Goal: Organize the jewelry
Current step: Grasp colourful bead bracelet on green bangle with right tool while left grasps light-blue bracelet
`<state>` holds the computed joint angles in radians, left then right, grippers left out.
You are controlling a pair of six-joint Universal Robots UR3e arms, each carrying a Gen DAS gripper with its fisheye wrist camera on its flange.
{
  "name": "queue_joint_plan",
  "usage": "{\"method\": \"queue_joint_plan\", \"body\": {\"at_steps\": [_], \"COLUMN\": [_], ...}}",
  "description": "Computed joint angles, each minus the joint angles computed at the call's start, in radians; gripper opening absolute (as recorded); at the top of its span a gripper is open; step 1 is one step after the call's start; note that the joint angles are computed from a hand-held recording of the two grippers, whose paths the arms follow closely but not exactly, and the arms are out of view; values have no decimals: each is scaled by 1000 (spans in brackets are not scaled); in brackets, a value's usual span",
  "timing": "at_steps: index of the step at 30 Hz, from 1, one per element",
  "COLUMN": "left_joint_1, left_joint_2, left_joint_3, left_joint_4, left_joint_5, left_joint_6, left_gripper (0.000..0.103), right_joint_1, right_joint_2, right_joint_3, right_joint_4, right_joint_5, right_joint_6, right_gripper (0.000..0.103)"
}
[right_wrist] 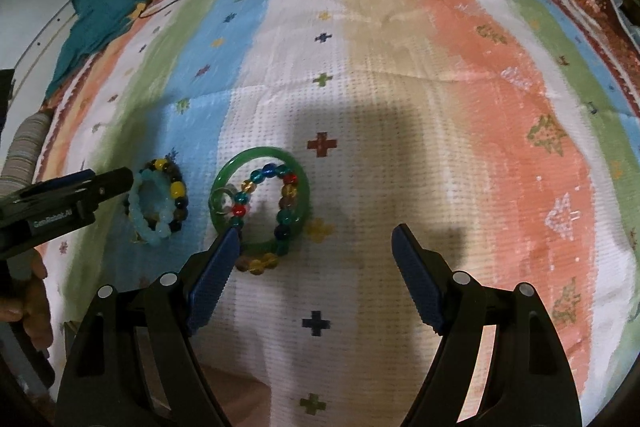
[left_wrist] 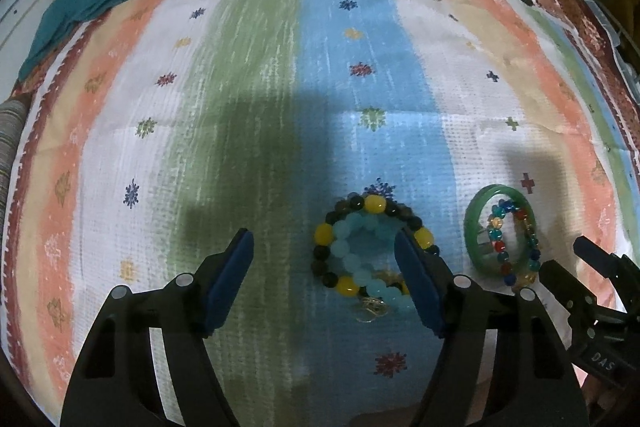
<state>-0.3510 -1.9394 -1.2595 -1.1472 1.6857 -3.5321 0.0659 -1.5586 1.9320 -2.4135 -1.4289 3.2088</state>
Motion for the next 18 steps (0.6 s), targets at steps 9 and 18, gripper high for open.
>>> {"method": "queue_joint_plan", "body": {"at_steps": [9, 18], "left_joint_1": [6, -14], "left_joint_2": [-40, -67], "left_joint_3": [4, 9], "left_joint_4": [5, 22], "left_joint_5": [-19, 17], "left_joint_6": [15, 32], "left_gripper": [51, 18], "right_joint_1": [4, 4], "right_joint_2": [38, 41], "right_joint_3": [-10, 9], "right_joint_4": [8, -14], "right_joint_5": [-1, 16], "right_joint_6": [-1, -36], "right_gripper": [48, 14]}}
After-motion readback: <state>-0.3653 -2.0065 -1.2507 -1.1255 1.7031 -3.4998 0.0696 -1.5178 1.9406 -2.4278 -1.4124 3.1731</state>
